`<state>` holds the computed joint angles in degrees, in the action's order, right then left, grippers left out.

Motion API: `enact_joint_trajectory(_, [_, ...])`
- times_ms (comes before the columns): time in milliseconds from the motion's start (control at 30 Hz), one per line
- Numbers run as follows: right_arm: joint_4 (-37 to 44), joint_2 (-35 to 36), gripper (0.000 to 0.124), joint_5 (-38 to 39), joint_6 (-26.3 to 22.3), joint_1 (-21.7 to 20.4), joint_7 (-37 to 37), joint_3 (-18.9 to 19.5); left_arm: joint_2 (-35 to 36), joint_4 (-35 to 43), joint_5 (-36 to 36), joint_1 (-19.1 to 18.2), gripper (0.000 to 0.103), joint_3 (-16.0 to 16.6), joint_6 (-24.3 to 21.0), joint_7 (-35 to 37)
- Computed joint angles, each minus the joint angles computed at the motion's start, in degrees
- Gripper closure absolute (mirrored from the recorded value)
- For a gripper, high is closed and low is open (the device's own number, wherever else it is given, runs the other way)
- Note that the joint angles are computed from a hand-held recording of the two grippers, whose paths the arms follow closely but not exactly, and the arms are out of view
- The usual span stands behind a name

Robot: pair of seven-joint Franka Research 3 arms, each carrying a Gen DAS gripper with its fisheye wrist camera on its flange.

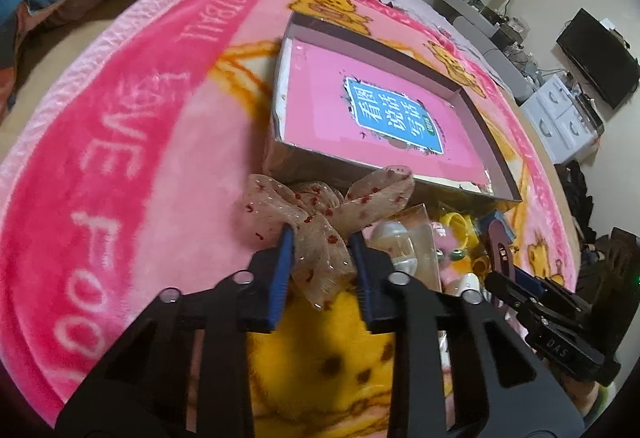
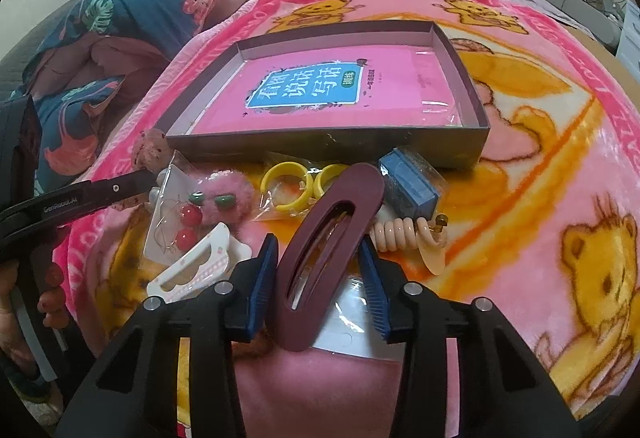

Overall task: Organize jewelry
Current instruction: 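Grasp the beige polka-dot bow with the left tool while the right tool grasps the maroon hair clip, then carry the bow into the box and release it while the right tool places the maroon clip inside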

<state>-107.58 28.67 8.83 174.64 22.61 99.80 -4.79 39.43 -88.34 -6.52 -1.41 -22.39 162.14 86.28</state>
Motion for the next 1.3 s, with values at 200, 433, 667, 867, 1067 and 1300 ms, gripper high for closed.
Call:
enact_joint_trajectory(200, [-0.71,-0.59,0.113,0.65,0.96,-1.46,-2.79,1.96,-2.0,-3.07,0.77,0.19,0.092,0.62,2.69,-0.83])
enact_joint_trajectory(433, [-1.67,-1.62,0.114,3.8,3.19,-4.94,-8.01,6.78,-6.02,-9.1,2.12,1.21,0.093,1.05,8.34,-3.38])
enact_joint_trajectory(667, [-1.31,-2.67,0.114,8.73,4.6,-10.31,-16.13,14.54,-9.72,-13.66,5.03,2.19,0.093,1.37,12.93,-6.96])
enact_joint_trajectory(867, [1.12,-2.22,0.114,14.03,4.21,-14.79,-23.88,20.94,-11.72,-14.56,8.26,1.02,0.093,3.74,14.89,-10.96])
enact_joint_trajectory(1067, [4.8,-1.03,0.114,18.09,4.53,-16.11,-28.52,22.34,-11.22,-11.19,11.42,-0.58,0.093,5.97,14.59,-14.33])
enact_joint_trajectory(1300, [8.23,0.12,0.114,20.2,5.3,-15.89,-30.08,20.53,-7.73,-3.7,13.75,-1.69,0.093,5.72,12.46,-14.56])
